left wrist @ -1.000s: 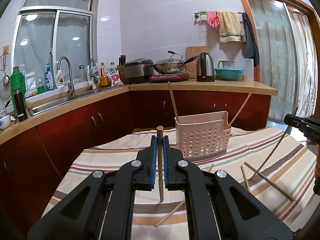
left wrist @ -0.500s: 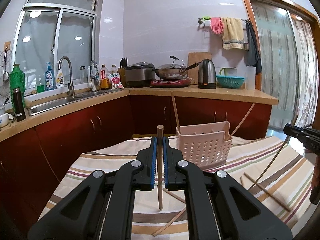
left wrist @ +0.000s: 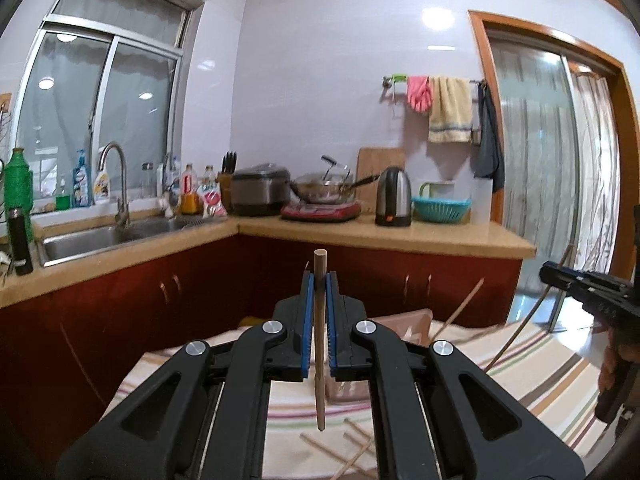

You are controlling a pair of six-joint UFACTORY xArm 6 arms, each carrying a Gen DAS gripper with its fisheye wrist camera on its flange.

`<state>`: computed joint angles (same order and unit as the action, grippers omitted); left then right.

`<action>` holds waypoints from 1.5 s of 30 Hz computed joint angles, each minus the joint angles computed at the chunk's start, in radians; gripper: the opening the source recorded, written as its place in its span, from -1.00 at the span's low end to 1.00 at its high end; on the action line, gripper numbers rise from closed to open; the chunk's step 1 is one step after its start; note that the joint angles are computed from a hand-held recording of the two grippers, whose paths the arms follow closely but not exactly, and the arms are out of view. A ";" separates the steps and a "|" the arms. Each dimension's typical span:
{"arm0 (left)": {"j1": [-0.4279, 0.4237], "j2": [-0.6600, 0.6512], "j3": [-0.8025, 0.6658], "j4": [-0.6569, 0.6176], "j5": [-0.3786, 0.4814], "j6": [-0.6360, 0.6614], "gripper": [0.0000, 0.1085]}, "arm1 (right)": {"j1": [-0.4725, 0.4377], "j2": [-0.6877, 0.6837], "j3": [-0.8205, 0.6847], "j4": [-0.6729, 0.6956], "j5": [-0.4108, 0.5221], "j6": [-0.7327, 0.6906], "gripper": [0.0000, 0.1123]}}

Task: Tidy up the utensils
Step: 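Lift the left tool's chopstick toward the caddy while the right tool carries its own, then open the left tool over the caddy while the right tool releases its chopstick too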

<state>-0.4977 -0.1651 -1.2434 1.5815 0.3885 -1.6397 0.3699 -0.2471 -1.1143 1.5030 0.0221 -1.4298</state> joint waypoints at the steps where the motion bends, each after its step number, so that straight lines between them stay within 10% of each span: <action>1: 0.001 0.013 -0.021 0.003 -0.009 -0.002 -0.88 | -0.003 0.010 -0.018 0.002 0.004 -0.002 -0.89; 17: 0.035 0.348 -0.475 -0.002 -0.073 0.013 -0.88 | -0.056 0.246 -0.338 0.124 0.038 -0.099 -0.89; 38: 0.102 0.684 -0.708 -0.412 -0.085 0.300 -0.88 | -0.107 0.562 -0.478 -0.325 0.144 0.472 -0.89; 45: 0.108 0.661 -0.639 -0.430 -0.083 0.276 -0.05 | -0.105 0.548 -0.459 -0.315 0.113 0.470 -0.25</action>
